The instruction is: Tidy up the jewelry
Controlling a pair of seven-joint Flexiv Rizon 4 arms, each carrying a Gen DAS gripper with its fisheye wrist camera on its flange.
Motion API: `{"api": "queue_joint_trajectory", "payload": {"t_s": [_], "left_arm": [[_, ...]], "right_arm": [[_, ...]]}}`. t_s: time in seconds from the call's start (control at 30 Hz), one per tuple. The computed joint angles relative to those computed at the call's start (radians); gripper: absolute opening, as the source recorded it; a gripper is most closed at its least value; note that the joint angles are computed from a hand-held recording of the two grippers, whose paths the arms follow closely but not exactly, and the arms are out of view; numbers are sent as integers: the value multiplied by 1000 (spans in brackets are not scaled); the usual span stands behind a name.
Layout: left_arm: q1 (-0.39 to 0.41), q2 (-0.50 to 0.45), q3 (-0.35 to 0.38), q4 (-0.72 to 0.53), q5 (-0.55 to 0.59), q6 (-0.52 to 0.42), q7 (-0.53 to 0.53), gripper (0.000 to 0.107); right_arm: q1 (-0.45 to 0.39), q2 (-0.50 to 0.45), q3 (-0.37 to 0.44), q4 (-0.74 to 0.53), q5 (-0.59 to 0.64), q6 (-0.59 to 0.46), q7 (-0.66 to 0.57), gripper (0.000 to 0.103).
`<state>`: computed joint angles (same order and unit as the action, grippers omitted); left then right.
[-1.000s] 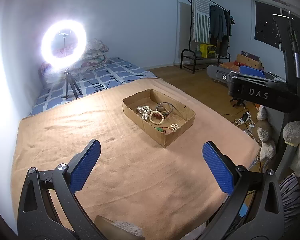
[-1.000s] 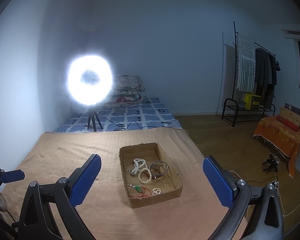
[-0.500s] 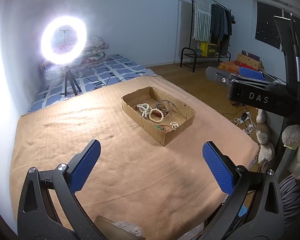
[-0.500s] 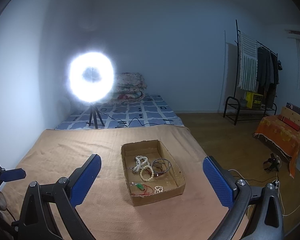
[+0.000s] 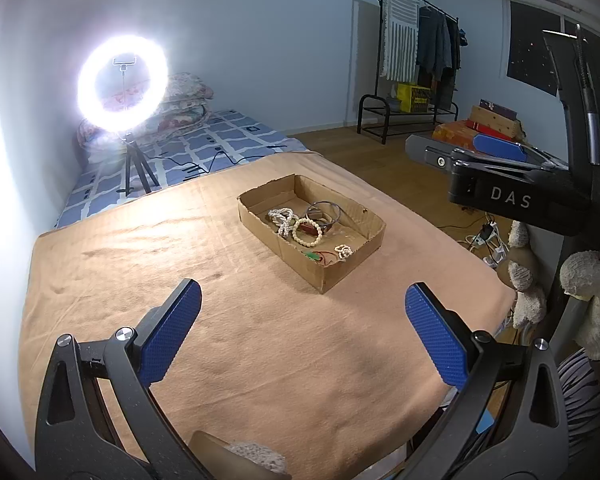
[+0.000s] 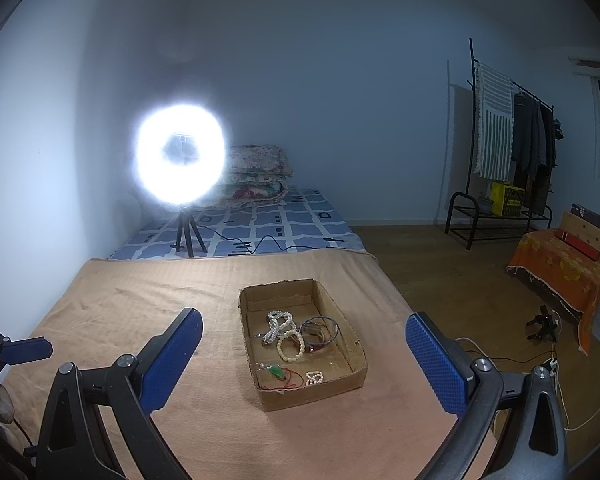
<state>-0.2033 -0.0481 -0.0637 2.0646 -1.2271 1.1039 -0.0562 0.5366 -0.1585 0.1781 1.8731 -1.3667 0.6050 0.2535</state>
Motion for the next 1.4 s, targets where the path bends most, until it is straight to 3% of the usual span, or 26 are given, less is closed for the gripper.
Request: {"api": "queue_joint_trajectory", "payload": {"t_s": [1.0,1.23,1.4], "left_arm": [[-4,6,3,12,11,-1,-12,103],[-15,11,-1,25,2,37,9,103],[-36,20,-8,34,-73,92,78,103]], "right_arm": [[0,7,6,8,6,-8,0,103],[-4,11,7,13,8,-2,-5,103],[-6,11,7,15,15,5,-14,103]]}}
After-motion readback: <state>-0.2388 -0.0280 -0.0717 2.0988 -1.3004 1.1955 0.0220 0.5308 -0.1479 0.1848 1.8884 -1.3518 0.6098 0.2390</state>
